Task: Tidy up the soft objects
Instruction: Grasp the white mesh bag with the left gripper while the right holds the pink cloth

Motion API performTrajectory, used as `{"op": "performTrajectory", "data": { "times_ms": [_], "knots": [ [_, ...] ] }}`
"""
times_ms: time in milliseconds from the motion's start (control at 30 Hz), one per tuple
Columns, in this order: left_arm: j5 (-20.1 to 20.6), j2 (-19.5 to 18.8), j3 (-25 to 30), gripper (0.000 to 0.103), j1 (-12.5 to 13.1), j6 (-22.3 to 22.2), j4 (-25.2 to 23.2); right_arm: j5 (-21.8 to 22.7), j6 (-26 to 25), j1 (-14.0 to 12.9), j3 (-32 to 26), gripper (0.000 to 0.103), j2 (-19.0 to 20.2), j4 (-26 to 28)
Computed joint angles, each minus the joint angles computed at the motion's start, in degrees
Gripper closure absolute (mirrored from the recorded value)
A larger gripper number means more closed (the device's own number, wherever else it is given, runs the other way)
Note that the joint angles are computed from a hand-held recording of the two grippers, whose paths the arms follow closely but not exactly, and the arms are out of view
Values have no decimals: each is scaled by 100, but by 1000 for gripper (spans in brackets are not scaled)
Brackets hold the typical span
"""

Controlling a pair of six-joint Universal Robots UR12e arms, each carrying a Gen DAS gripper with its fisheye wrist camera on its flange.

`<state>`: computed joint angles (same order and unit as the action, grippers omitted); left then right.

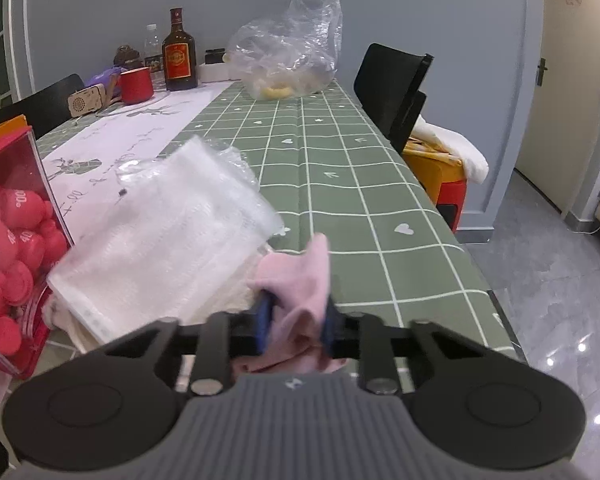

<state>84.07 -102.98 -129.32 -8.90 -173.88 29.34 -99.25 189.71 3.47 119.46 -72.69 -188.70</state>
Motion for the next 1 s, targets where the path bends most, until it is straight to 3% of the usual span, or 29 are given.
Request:
{"op": "performTrajectory", "data": {
  "times_ms": [67, 133, 200, 333, 433, 500, 667, 800, 1000],
  "knots": [
    [-127, -73, -36, 3, -34, 72, 415, 38, 156, -57, 40, 93, 1, -83],
    [-648, -24, -35, 3, 17, 170, 329, 200, 388, -166, 102, 93, 0, -195],
    [-754, 10, 26, 3, -59, 208, 195, 229, 635, -235, 150, 94, -21, -226],
    [-119, -197, 264, 3, -417, 513, 607, -164, 1007, -255, 186, 94, -57, -149],
    [511, -451, 506, 3, -679, 682, 924, -960, 1138, -146, 134, 94, -2, -61],
    [784, -583, 639, 3, -795, 959, 982, -939, 1093, -172, 150, 94, 1, -88],
    [1318, -747, 956, 4, -956, 926, 600, -1170, 822, -104, 104, 94, 35, -39],
    [1131, -642, 1092, 4, -888, 698, -277, -1013, 990, -168, 166, 94, 2, -120],
    [1671, -863, 1229, 4, -988, 764, -74, -1127, 997, -94, 112, 93, 34, -60]
  ]
}}
